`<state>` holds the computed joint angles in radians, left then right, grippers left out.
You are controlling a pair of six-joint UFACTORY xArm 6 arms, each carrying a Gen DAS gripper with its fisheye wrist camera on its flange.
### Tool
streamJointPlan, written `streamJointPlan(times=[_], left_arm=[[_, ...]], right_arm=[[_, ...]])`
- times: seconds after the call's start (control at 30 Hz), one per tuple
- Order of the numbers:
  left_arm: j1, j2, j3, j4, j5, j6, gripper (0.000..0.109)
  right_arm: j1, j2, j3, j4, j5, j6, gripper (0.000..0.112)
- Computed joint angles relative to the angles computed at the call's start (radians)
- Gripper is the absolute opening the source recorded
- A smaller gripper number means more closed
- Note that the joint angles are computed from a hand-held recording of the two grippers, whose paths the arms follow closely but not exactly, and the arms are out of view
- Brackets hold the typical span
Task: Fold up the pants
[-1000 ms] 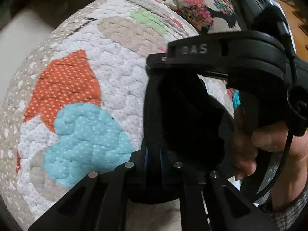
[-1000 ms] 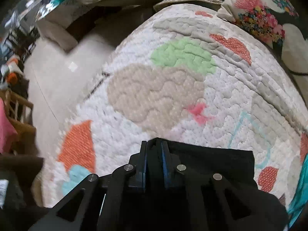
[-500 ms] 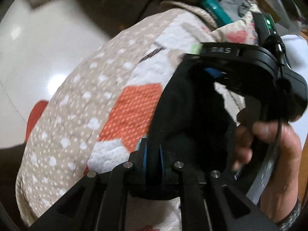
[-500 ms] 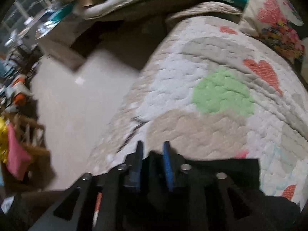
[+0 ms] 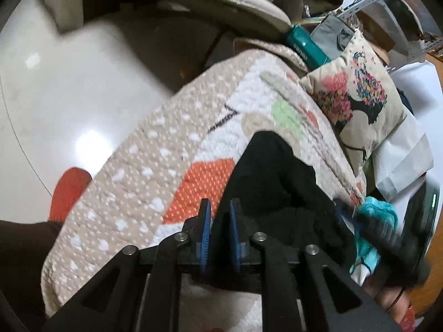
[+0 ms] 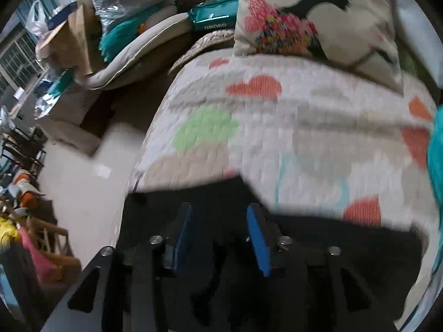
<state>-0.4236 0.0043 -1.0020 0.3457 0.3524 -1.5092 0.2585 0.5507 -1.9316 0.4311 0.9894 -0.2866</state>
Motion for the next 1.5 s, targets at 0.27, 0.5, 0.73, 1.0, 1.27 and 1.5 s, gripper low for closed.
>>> streamJointPlan(times=[0.27, 0.5, 0.73, 1.0, 1.27, 1.5], left_arm=[[-0.007, 0.052, -0.051, -0.042, 0.021, 0.049, 0.023], [0.002, 0.029, -0.023, -0.023, 0.023, 0.015, 0.029], [-0.018, 0.061, -0.061, -0.06, 0.049, 0.084, 0.036], [-0.039, 0.123, -0.127, -0.154, 0.156, 0.189, 0.046], [-0.026, 0.104, -0.093, -0.195, 0.129, 0.198, 0.051], [-0.026, 0.088, -0.11, -0.069, 0.162, 0.126, 0.051]], right_arm=[[0.03, -0.178, 0.351, 0.116, -0.116, -0.139, 0.046], [0.019, -0.223, 0.417, 0.115, -0.144, -0.098, 0.006], [-0.014, -0.256, 0.475, 0.098, -0.154, -0.023, 0.019], [0.026, -0.281, 0.464, 0.205, -0.253, -0.141, 0.024], [-0.008, -0.153, 0.374, 0.325, -0.123, -0.093, 0.023], [-0.043, -0.387, 0.635, 0.208, -0.327, -0.11, 0.04]])
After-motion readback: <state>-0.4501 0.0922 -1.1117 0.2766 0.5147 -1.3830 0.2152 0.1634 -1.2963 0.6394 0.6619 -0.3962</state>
